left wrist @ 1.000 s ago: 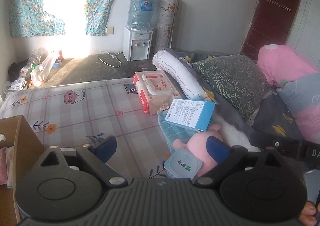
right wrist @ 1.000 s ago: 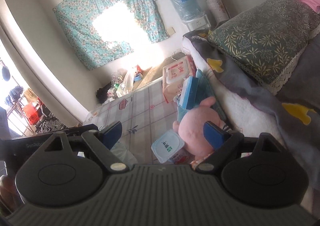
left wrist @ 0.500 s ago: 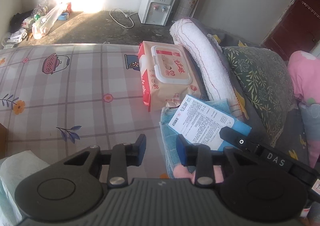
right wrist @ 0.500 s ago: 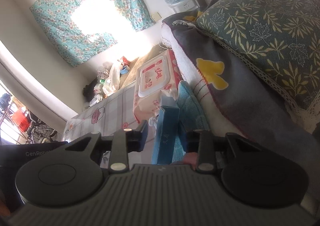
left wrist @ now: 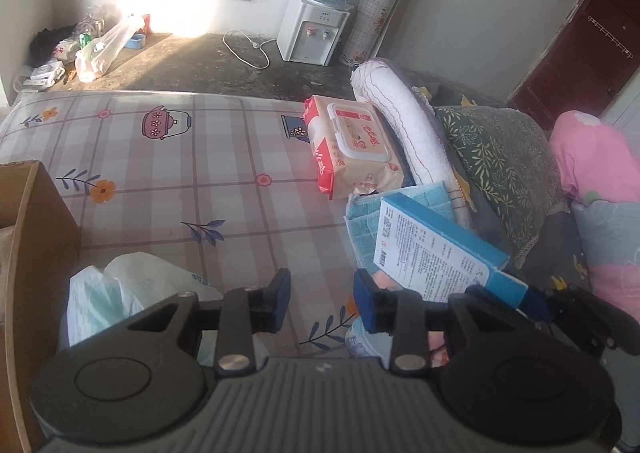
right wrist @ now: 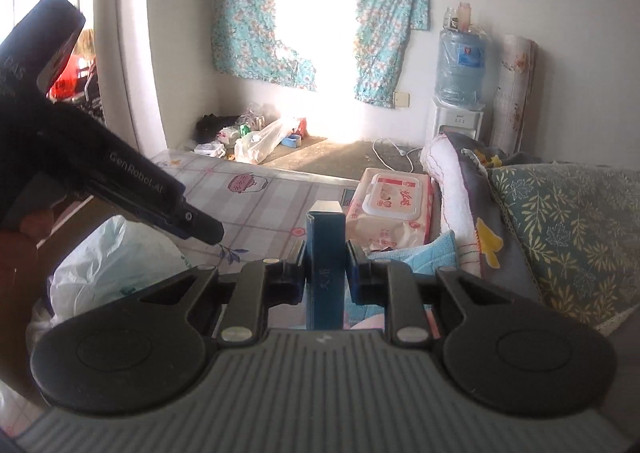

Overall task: Organize soft objects
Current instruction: 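Move the right gripper back toward the items on the bed, then close the right gripper on the blue band-aid box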

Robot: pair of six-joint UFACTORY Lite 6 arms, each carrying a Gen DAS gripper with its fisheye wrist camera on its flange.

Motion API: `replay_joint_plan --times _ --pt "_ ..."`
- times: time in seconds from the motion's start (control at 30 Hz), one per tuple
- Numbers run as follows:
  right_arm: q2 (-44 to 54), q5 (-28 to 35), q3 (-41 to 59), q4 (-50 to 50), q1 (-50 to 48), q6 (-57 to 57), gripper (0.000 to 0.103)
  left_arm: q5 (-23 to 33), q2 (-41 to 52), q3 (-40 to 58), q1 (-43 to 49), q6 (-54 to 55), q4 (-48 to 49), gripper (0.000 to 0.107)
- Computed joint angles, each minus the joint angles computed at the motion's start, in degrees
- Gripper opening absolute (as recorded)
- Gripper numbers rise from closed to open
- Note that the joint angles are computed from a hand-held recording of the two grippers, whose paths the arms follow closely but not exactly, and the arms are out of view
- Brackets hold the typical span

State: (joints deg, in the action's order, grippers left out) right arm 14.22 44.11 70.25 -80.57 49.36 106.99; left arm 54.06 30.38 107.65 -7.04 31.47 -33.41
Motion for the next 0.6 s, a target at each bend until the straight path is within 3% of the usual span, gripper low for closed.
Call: replay_joint_plan --times 0.2,0.33,0.5,0.6 --pt "13.2 19.0 12.7 9.8 17.5 -19.2 0.019 1.1 -11.5 -15.8 4.9 9.8 -4.3 0.043" --pt "24.8 26.0 24.2 13.5 23.8 -28.4 0.021 1.0 -15.3 -24.0 6.1 14.3 -5.6 0.043" --pt "31.6 25.8 29.8 16.3 25.4 -31.2 0.027 -0.4 -15.3 -28.9 4.6 14.9 -4.2 0.042" --pt "32.5 22.2 29.6 17.3 24.9 -29.0 0.029 -1.7 -15.0 -30.7 3.7 15.3 -4.1 0.043"
